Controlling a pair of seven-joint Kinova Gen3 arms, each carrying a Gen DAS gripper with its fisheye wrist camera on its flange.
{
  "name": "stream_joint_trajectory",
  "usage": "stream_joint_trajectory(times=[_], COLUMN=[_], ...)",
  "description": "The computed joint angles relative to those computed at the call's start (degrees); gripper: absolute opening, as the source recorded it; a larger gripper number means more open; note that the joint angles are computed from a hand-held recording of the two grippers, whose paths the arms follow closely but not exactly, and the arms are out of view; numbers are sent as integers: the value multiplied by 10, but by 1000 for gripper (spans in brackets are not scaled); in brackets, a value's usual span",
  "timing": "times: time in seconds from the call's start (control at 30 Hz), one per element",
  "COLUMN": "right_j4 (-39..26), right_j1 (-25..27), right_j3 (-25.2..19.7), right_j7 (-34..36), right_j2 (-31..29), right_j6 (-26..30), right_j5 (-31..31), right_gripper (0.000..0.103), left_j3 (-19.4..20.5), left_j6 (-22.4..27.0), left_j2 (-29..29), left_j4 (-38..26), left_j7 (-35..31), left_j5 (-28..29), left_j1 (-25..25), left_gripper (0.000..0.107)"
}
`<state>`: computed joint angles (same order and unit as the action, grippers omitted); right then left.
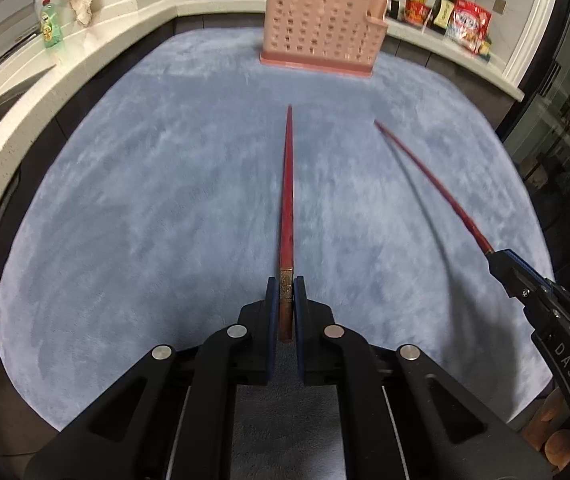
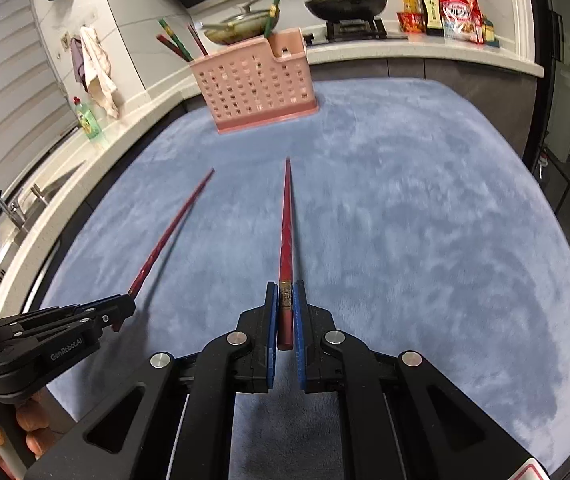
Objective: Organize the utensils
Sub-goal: 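Lift and carry both red chopsticks with both tools over the pink holder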
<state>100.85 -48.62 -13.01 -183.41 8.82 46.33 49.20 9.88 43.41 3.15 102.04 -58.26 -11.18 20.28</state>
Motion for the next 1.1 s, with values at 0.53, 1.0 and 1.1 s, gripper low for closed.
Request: stream_joint_trajectory(times=[0.53, 1.0, 1.1], right_j4=[-61, -124, -146], right_j1=[38, 82, 87], right_j3=[-12, 13, 22], right_j7=[0, 54, 69], right_j2=[-45, -28, -21], right_j6=[26, -36, -52], right_j5=[97, 95, 89], right_gripper=[7, 7, 7], left_j3=[-2, -14, -18], left_j6=[-22, -22, -17], left_j2=[-55, -6, 12], left_j4=[-78, -191, -227], left_j7=[-30, -34, -42], left_j5=[5, -21, -25], left_j1=[-54, -56, -49], left_gripper=[7, 7, 7])
